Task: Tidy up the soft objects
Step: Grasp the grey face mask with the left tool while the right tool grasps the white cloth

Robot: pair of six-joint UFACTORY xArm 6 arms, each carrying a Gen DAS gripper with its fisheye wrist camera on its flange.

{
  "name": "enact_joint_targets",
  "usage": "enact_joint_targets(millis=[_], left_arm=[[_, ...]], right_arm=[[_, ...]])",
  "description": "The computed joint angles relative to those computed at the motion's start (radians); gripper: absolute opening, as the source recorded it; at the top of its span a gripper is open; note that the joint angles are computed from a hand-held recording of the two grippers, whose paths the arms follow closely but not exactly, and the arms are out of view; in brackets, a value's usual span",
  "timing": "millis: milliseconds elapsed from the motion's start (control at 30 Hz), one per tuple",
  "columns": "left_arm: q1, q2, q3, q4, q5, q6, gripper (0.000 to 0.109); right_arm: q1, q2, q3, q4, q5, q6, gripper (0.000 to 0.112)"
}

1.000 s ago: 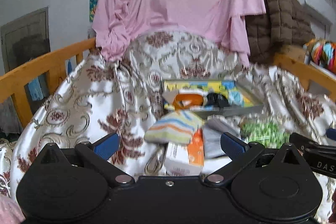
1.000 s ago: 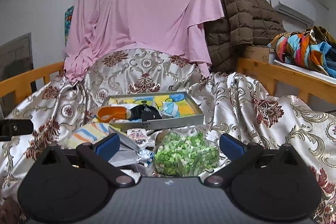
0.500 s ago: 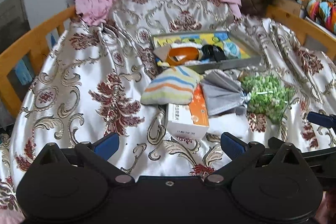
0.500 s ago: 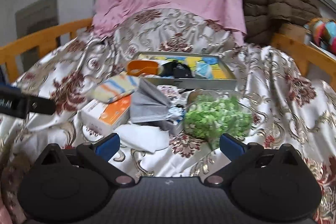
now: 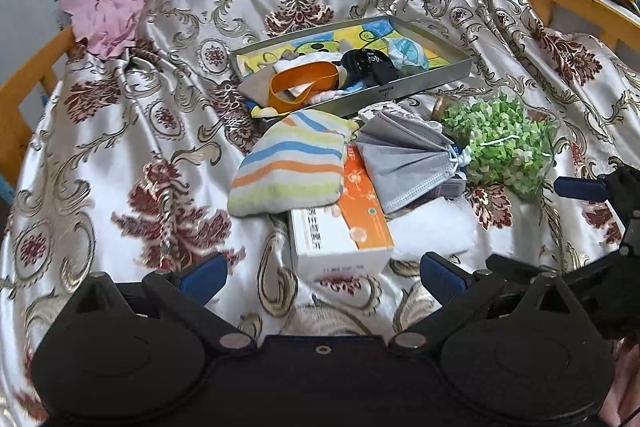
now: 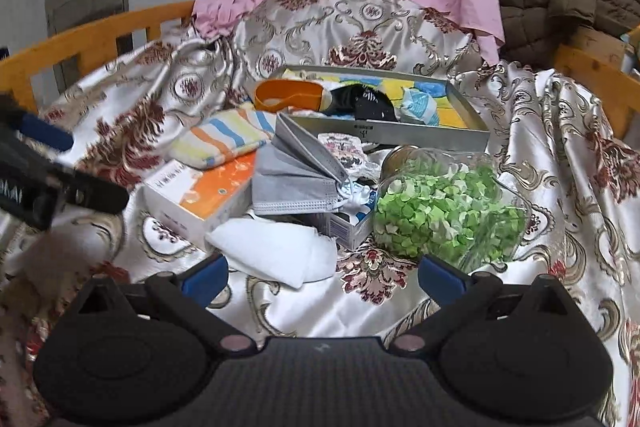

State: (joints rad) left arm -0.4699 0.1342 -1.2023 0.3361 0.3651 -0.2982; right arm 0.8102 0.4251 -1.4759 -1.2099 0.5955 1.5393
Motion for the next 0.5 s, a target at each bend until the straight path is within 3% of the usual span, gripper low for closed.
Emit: enact_joint_targets(millis=[200,300,500], left_arm=[[0.016,0.059,-0.040,-0.209,-0.116,0.252,0.102],[0.011,0.099,-0.073,-0.322,-0.170,0.402,0.102],[0.000,0.164,-0.130,-0.324,-0.166,0.476,0.102]], right_arm=[[-0.026,0.043,-0.040,-0.012,-0.072,-0.118,0.103],[-0.047,0.070,-0.066,0.039,-0.124,-0.268,0.103],[-0.087,0.120,-0.100,0.236,-0.222,-0.509,0.103]])
